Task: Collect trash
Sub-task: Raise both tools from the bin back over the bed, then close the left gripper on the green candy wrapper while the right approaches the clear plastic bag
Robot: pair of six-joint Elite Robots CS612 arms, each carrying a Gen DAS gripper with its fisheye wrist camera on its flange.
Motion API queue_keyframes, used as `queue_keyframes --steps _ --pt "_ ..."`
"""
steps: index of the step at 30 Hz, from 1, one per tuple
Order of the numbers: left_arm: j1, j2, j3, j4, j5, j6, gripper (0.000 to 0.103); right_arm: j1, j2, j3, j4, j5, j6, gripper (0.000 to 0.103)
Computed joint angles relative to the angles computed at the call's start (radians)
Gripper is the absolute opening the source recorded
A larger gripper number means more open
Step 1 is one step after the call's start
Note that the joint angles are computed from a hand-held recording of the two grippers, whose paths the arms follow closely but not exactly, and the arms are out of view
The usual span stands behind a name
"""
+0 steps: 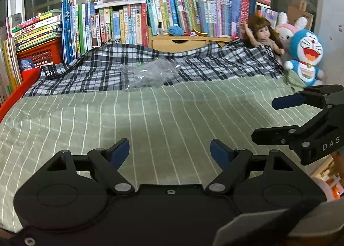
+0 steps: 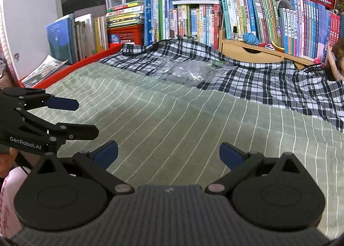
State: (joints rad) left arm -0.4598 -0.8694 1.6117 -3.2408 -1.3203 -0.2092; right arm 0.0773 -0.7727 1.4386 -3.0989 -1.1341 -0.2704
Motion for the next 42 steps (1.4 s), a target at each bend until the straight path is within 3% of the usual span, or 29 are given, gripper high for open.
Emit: queue_keyframes --steps 21,29,36,42 --pt "0.074 0.191 -0.336 0.127 -0.036 -0.041 0.083 -0.008 0.182 -0.321 0.138 -0.020 0.092 0.103" --pt "0.103 0.269 -0.510 0.193 -0.034 -0.052 0.084 -0.001 0.252 -0.461 0.209 -0.031 0.081 0.103" --pt "0.131 0.372 -0.749 0.336 -0.059 -0.010 0.086 0.022 0.323 -0.599 0.301 -0.035 0.000 0.103" --pt "0.145 0.534 -1.106 0.593 -0.087 0.022 0.086 0.036 0.412 -0.765 0.353 -0.033 0.074 0.103"
